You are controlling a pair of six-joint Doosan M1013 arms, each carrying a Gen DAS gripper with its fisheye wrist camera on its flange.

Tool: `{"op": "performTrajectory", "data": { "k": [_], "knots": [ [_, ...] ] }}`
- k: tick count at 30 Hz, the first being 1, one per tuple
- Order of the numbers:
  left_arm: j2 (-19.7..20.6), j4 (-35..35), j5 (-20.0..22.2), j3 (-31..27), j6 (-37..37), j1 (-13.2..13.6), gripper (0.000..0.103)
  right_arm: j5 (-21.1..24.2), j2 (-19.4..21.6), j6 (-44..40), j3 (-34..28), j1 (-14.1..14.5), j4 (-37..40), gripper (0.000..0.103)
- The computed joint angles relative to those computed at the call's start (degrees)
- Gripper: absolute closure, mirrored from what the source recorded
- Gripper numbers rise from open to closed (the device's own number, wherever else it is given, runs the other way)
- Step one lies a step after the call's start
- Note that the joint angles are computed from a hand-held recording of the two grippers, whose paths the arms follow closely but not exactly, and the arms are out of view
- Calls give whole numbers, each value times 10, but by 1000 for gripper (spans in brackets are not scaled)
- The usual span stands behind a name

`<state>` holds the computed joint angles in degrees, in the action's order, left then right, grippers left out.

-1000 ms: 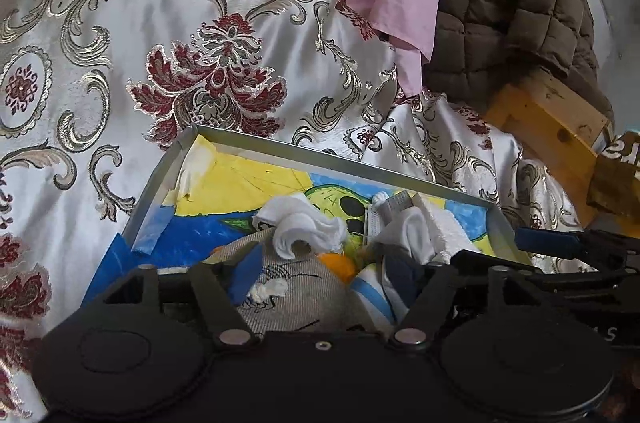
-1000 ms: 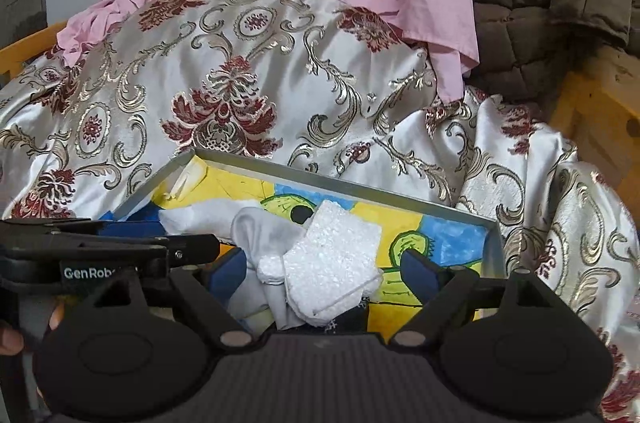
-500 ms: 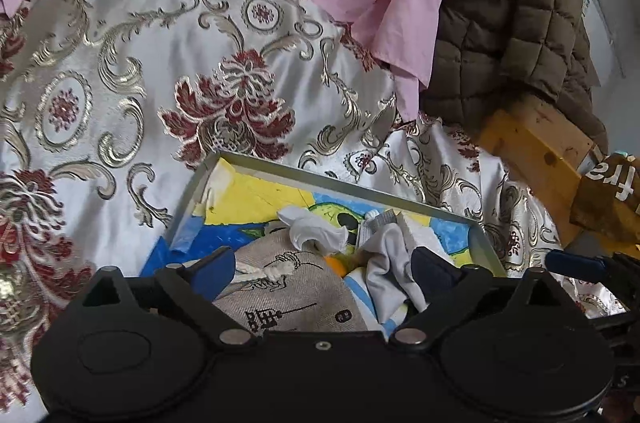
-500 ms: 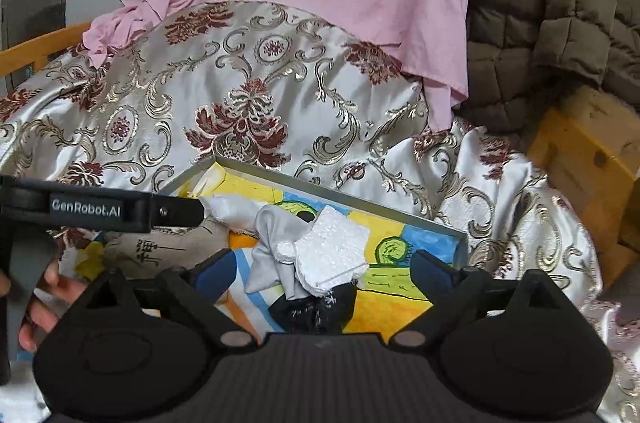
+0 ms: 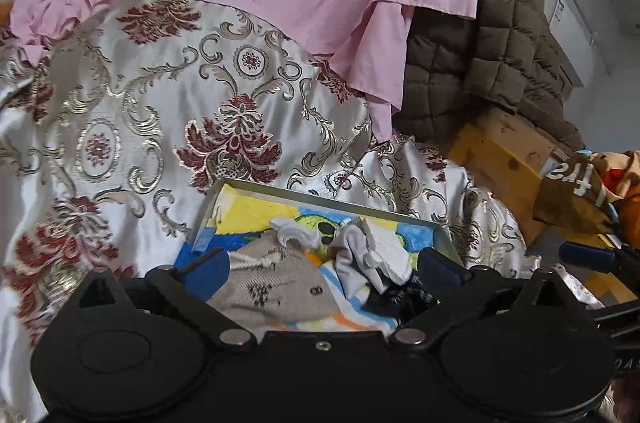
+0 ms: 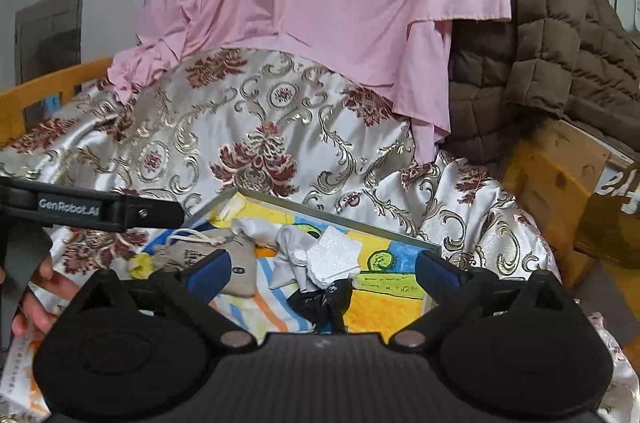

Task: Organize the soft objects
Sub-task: 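Move both open tools back toward the remaining soft items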

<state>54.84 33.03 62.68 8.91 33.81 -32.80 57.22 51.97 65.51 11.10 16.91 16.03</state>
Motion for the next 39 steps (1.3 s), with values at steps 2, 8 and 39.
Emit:
{"op": "performTrajectory", "data": {
  "k": [2,8,39],
  "knots": [
    [-36,19,-19,66,-26,-8,1,-37,-40,-14,76,-2,16,2],
    [-109,67,-48,191,-71,-31,1,-104,-123,-48,224,-10,73,1],
    [-229,203,-39,443,-218,-147,1,-258,-338,-149,616,-42,246,0]
  ]
}}
